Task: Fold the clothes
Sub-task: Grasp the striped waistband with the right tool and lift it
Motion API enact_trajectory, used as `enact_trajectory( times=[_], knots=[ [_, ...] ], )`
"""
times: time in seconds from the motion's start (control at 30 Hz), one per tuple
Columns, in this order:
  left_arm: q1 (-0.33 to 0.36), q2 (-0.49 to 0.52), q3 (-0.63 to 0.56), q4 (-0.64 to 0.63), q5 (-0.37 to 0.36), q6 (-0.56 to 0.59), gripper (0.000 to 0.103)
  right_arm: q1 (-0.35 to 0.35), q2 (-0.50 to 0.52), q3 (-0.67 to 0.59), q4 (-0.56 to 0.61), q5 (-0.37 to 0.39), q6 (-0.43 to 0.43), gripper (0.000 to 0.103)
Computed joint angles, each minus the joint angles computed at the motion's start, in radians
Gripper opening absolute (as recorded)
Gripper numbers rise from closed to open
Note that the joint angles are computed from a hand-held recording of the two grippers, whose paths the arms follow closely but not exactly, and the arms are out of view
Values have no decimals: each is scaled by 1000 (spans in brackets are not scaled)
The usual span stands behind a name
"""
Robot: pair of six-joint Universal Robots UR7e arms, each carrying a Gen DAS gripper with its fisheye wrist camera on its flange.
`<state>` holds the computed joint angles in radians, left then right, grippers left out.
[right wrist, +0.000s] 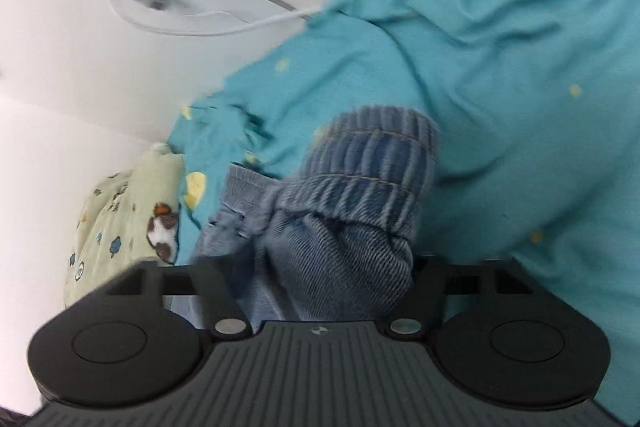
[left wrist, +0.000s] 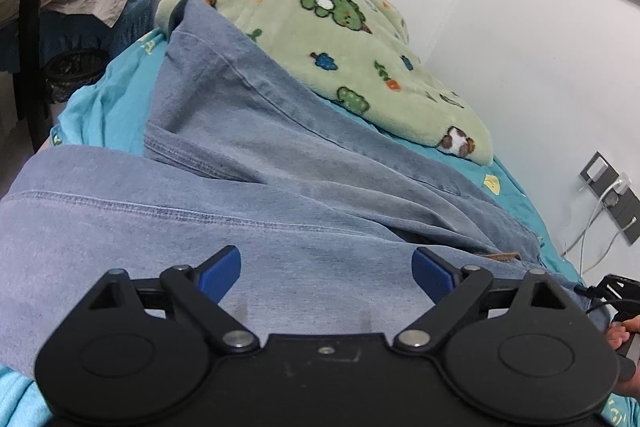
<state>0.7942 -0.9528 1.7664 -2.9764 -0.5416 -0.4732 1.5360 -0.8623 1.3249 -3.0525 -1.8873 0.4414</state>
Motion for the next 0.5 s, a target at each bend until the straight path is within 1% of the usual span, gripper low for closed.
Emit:
enact_trajectory(
  times=[0.1, 0.17, 0.2, 0.27, 0.37, 0.4, 0.43, 0.47, 0.5],
  knots=[
    [4, -5, 2, 2, -12, -14, 92, 24, 15, -14, -75, 32, -176, 18],
    [3, -6, 3, 10, -6, -19, 92, 43, 27, -26, -133, 60, -306, 16],
    [1, -6, 5, 11, -3, -18, 92, 45, 29, -28, -161, 93, -346, 16],
    [0, -4, 4, 10, -1, -18, 92, 32, 25, -21, -210, 198, -348, 15],
    [0, -5, 5, 15, -1, -26, 92, 19, 24, -23, -263, 293, -387, 15],
    [0, -6, 6, 17, -1, -30, 92, 17, 23, -25, -272, 309, -409, 15],
    [0, -7, 6, 19, -2, -33, 92, 15, 21, -25, -270, 302, -421, 14],
    [0, -9, 7, 20, -3, -33, 92, 15, 18, -25, -263, 286, -424, 14],
    [0, -9, 7, 21, -6, -32, 92, 17, 14, -25, -233, 241, -410, 15]
  ],
)
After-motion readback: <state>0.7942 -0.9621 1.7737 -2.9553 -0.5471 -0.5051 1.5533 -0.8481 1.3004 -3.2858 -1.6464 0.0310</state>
